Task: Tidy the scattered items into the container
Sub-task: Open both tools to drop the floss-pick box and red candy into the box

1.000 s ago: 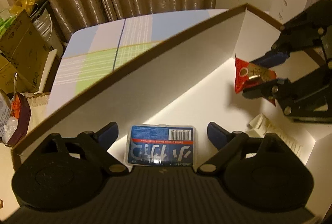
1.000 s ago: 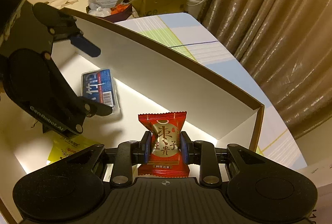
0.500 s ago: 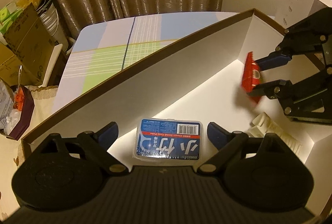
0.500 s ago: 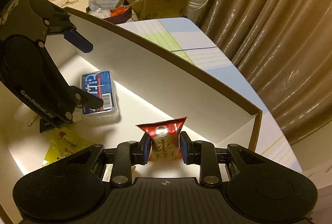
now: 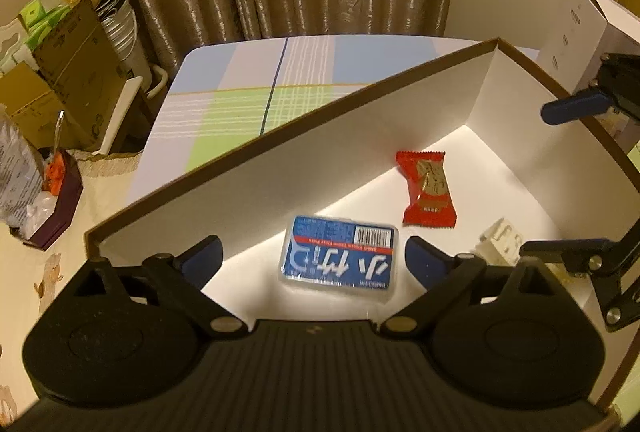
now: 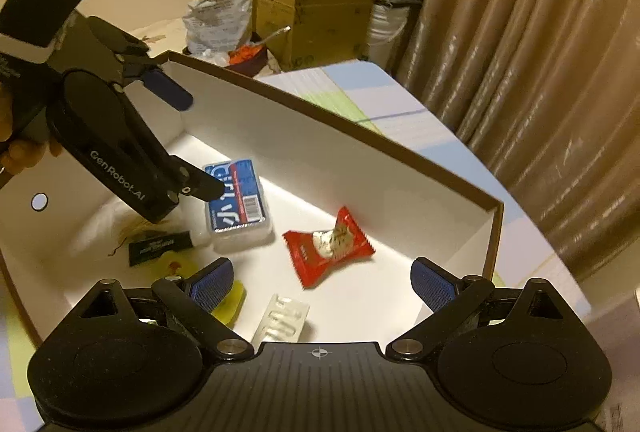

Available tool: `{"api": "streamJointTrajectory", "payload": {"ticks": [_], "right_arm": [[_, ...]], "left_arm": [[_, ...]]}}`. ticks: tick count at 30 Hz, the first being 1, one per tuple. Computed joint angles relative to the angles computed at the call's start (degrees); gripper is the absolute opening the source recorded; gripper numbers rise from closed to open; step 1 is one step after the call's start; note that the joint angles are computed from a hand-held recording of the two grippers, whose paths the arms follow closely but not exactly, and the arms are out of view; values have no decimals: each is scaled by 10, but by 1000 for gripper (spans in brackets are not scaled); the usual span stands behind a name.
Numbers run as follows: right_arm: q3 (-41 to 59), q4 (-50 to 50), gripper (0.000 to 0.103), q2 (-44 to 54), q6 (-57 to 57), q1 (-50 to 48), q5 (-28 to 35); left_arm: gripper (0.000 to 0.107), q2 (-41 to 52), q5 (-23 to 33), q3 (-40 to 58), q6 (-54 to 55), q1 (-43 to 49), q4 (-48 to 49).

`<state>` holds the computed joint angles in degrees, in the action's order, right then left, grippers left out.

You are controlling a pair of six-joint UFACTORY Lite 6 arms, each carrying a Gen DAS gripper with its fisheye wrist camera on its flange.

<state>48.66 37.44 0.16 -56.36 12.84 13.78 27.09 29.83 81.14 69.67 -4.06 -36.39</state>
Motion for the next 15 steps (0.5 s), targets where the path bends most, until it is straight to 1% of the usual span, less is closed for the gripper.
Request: {"api": "streamJointTrajectory", "payload": {"ticks": [7,15], "right_arm": [[-19,-152,100,-51,203,19,29],[-52,-274,100,-144,367,47,70]], "left_arm": [[96,-67,8,-55,-22,8,19],[99,-158,47,-106,-27,32,15]]}}
